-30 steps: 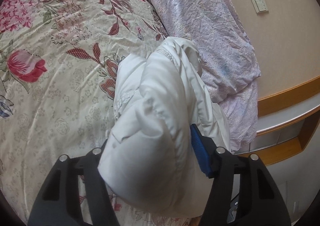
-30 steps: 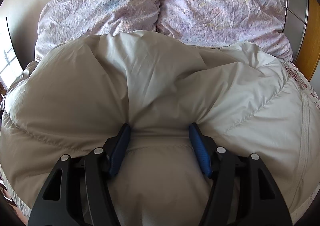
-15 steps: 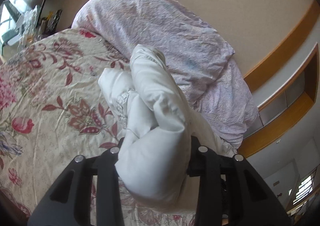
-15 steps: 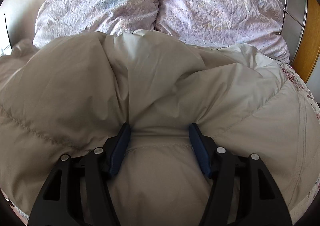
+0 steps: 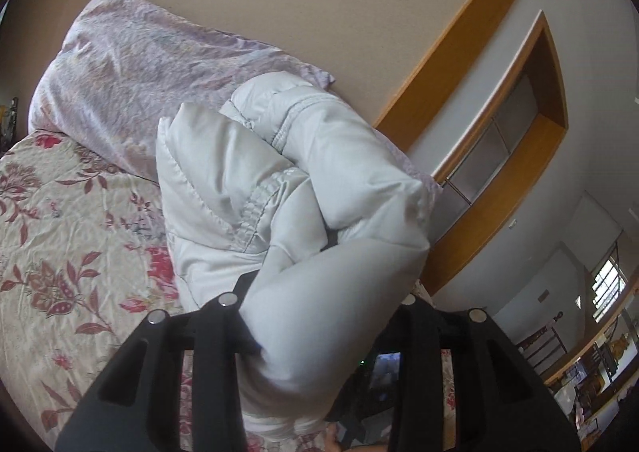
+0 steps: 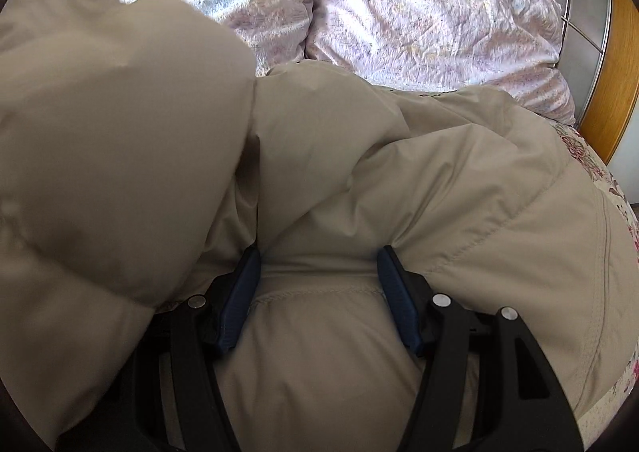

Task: Fold large clothes

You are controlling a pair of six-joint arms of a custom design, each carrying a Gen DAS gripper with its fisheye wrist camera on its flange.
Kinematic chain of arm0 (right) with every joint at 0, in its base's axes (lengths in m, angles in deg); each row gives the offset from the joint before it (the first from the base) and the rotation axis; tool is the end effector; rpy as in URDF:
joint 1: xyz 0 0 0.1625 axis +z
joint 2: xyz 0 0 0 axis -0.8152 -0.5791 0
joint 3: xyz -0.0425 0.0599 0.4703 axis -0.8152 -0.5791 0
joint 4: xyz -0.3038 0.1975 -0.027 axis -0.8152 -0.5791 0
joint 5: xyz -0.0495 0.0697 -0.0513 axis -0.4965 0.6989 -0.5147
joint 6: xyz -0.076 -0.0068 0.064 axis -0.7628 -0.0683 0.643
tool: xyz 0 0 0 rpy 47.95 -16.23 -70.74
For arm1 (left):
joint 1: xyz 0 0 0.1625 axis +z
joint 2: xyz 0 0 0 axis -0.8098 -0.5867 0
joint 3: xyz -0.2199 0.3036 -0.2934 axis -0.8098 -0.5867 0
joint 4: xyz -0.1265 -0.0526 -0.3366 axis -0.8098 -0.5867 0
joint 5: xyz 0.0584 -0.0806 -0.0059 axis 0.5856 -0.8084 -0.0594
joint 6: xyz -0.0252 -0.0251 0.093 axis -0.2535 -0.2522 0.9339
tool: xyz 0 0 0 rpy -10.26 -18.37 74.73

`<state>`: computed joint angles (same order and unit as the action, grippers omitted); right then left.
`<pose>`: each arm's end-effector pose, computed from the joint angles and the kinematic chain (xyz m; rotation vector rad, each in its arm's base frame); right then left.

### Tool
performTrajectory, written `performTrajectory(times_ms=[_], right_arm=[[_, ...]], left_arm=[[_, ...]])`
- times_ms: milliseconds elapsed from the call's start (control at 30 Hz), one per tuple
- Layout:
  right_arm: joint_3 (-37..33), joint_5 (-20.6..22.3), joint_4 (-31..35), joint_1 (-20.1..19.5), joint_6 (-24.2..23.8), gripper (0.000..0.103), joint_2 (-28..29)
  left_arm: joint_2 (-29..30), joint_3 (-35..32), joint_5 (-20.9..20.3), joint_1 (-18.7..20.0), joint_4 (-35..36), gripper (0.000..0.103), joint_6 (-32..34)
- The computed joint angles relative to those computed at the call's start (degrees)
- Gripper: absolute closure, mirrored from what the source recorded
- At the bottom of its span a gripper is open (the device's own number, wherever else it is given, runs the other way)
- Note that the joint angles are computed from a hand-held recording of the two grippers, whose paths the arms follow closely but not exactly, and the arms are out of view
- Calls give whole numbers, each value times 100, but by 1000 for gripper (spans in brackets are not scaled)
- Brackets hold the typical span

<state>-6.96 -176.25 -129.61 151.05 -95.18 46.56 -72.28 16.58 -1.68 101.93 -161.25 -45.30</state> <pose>0.1564 -0.7404 0.2419 0.2000 -2.1574 1.0634 -0.4318 -0.7239 0.2595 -0.6933 -2.8259 1.1727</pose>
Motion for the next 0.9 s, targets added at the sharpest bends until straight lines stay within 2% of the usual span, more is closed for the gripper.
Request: performTrajectory(times_ms=[167, 300, 400, 567, 667, 767, 900], right_arm=[[46, 115, 37, -30, 83, 40, -63], [311, 275, -24, -74, 91, 40, -261], [846, 511, -396, -128, 1, 40, -559], [1778, 783, -1403, -238, -327, 40, -1004], [2139, 827, -1912, -346, -384, 40, -1176], [2313, 812, -2129, -455, -389, 40, -1270], [2556, 1024, -2367, -606, -389, 40, -1343]], left_arm=[[426, -507, -564, -82, 384, 64, 102], [763, -957, -705, -152, 757, 63, 172], [941, -1204, -813, -179, 961, 63, 210], [1286, -1701, -919, -187, 1387, 62, 304], [1497, -1948, -951, -217, 1662, 61, 362], [1727, -2202, -895, -269, 1969, 60, 431], [2100, -2659, -796, -323, 2511, 58, 512]])
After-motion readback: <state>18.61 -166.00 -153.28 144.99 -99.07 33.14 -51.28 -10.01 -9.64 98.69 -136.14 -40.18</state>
